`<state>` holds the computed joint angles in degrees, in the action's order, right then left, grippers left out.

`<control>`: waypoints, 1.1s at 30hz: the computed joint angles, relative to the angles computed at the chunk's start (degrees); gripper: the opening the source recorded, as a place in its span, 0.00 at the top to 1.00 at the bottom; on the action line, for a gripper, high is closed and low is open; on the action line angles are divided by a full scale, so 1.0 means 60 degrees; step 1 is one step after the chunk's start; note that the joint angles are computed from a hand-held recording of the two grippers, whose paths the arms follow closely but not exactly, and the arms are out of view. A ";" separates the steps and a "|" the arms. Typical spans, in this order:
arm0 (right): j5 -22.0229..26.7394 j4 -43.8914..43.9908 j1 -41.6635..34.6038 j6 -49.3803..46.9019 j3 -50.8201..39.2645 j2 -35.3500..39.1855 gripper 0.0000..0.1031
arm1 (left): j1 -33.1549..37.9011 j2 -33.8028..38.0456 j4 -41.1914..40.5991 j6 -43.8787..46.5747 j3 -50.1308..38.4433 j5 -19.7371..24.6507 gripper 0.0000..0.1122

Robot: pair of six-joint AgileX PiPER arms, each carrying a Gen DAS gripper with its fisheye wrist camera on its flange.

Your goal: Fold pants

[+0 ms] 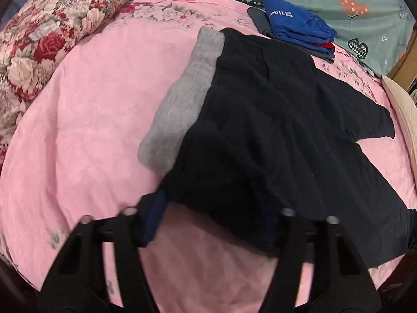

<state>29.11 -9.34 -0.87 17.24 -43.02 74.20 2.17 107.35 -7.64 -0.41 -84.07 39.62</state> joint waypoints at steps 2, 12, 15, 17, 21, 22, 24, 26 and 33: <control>0.0307 -0.0715 0.0331 0.0555 -0.0237 0.0348 0.94 | 0.0195 0.0132 -0.0888 0.0476 -0.0226 0.0219 0.76; 0.1056 0.0843 -0.0077 -0.2498 -0.4540 0.1564 0.95 | 0.0690 -0.0865 -0.1187 -0.0283 0.0790 -0.0754 0.83; 0.1490 0.2036 -0.0581 -0.3878 -0.6037 0.1768 0.95 | 0.0511 -0.1259 -0.0849 -0.0511 0.1125 -0.0808 0.83; 0.1817 0.2796 -0.1359 -0.4468 -0.6457 0.2133 0.95 | 0.0418 -0.1494 -0.1036 -0.0335 0.1496 -0.0808 0.83; 0.1869 0.3361 -0.2438 -0.5147 -0.5587 0.3427 0.95 | 0.0054 -0.1806 -0.0839 -0.0387 0.2125 -0.0760 0.83; 0.1803 0.3358 -0.2549 -0.5182 -0.5255 0.3717 0.95 | -0.0031 -0.1852 -0.0682 -0.0462 0.2185 -0.0708 0.83; 0.1378 0.2957 -0.2538 -0.4728 -0.4531 0.4009 0.95 | -0.0223 -0.2018 -0.0106 -0.0818 0.2330 -0.0673 0.83; 0.0964 0.2620 -0.2537 -0.4195 -0.4040 0.3989 0.88 | -0.0282 -0.2158 0.0218 -0.0976 0.2365 -0.0562 0.83; 0.0003 0.1169 -0.2326 -0.2188 -0.3667 0.2490 0.54 | -0.0530 -0.3251 0.2254 -0.2532 0.2801 -0.0918 0.79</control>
